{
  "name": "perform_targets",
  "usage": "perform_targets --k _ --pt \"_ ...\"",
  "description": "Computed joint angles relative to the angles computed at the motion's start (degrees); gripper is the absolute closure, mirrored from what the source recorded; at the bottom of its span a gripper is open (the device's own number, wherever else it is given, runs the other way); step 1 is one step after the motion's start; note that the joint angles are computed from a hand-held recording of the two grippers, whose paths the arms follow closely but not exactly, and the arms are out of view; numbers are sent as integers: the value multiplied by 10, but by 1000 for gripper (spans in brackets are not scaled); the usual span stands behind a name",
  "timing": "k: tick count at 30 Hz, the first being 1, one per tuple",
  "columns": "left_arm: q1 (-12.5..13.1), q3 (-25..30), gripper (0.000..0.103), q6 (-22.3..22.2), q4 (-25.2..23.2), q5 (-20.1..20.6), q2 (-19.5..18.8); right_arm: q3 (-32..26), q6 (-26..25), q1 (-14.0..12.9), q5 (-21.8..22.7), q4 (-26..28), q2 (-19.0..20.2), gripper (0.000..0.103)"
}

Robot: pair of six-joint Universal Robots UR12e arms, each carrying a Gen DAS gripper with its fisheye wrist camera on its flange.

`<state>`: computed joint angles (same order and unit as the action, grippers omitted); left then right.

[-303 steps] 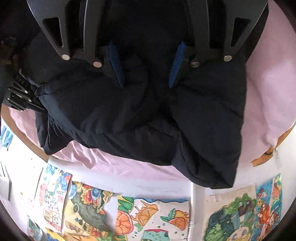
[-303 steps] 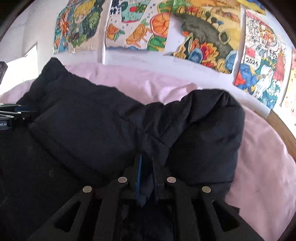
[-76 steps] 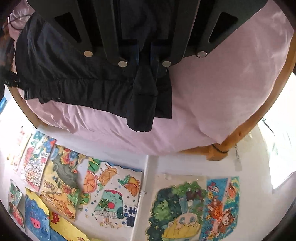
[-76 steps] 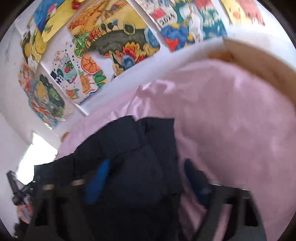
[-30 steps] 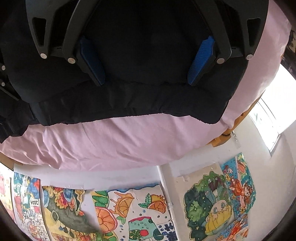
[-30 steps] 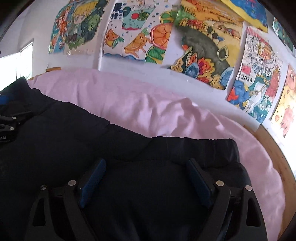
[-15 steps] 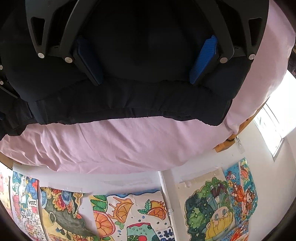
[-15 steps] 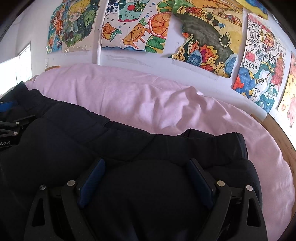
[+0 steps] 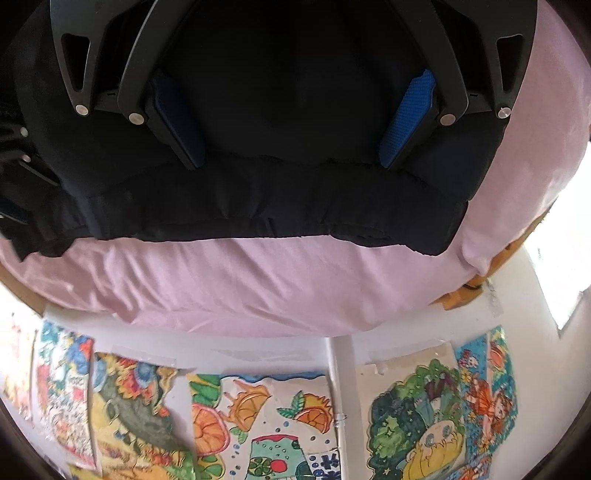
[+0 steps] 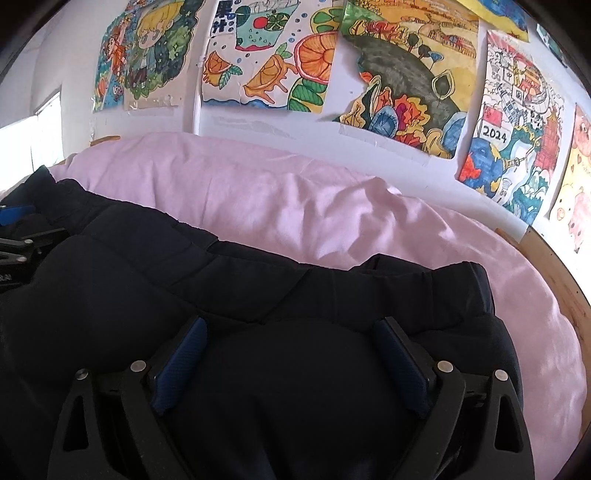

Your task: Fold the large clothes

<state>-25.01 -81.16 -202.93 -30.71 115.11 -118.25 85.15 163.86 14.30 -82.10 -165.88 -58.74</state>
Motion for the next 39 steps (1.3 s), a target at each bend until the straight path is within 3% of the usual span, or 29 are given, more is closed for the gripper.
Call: perform_targets --k 3,7,10,12,16,19,23,24,27,32,35,39 --pt "5 -22 10 7 17 -36 24 -5 5 -21 81 44 -12 5" --pt "13 -65 10 5 44 -82 69 2 -15 -56 186 56 -35 0" --pt "30 -102 10 -14 42 -143 109 7 -19 -83 228 62 -49 0" --pt "45 -129 10 -21 38 -184 137 -3 -7 -104 266 109 -52 0" --pt "60 -174 10 -14 26 -204 179 -18 33 -129 298 175 -40 0" --pt "81 -198 10 -14 13 -265 194 -27 45 -142 320 223 -30 0" --pt "118 -209 10 -44 24 -406 184 -47 45 -157 380 316 -11 0" --pt "124 -206 10 -45 24 -422 180 -50 45 -160 396 332 -6 0" --pt "131 -184 10 -18 -12 -447 162 -55 36 -164 431 372 2 0" --pt "145 -143 9 24 -57 -521 127 -80 -23 -163 468 458 16 0" --pt "148 -113 2 49 -108 -550 105 -96 -37 -158 465 493 27 0" --pt "148 -104 1 56 -118 -558 98 -102 -39 -157 460 511 33 0"
